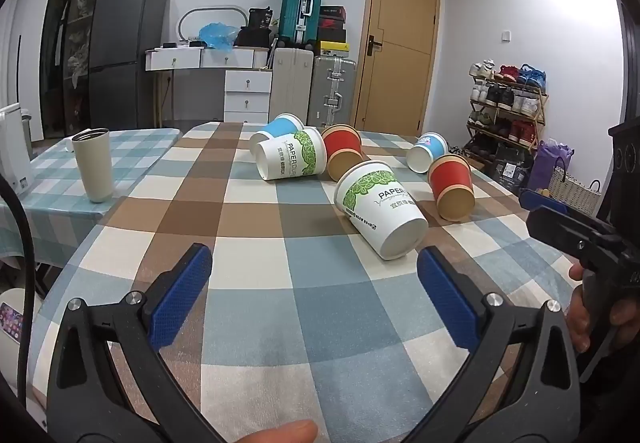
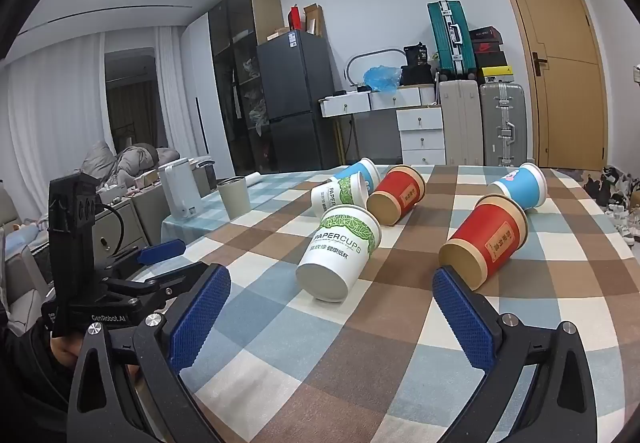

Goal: Flip cup upright

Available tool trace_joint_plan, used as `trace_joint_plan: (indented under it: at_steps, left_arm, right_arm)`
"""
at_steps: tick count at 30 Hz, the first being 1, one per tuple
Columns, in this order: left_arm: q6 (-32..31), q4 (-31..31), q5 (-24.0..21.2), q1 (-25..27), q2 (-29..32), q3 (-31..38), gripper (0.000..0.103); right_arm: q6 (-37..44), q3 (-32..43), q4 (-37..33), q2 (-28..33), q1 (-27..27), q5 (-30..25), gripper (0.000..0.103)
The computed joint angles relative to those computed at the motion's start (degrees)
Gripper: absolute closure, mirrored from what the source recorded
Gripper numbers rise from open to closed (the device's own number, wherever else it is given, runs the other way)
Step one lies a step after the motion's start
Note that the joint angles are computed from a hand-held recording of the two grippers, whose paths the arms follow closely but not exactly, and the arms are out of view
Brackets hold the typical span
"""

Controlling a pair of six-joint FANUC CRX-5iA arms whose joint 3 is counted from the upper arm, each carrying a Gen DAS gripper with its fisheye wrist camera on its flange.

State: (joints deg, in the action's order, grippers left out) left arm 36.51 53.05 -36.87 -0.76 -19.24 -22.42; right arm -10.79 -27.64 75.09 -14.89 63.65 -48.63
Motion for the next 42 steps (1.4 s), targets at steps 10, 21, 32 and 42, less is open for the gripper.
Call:
trace_joint_plan:
  at_steps: [10, 21, 32, 42]
  left_arm:
    - [-0.29, 0.8, -0.09, -0.04, 0.03, -0.2, 0.001]
    - [-0.53, 0.77, 0.26, -0.14, -0.04, -0.3, 0.001]
    - [-0.76, 0.86, 0.45, -0.21, -0.08, -0.38, 0.001]
    - [-1.0, 0.96, 0.69, -0.28, -0.12, -0.48, 0.001]
  right_arm:
    - [-0.1, -0.06, 0.08, -0.05, -0.1, 0.1, 0.0]
    - [0.01, -0.06, 0.17, 0.03, -0.11, 0.11, 0.0]
    - [0.06, -0.05, 0.12, 0.01, -0.06, 0.02, 0.0]
    - [0.05, -0.07, 0.18, 0.05, -0.2, 0.19, 0.0]
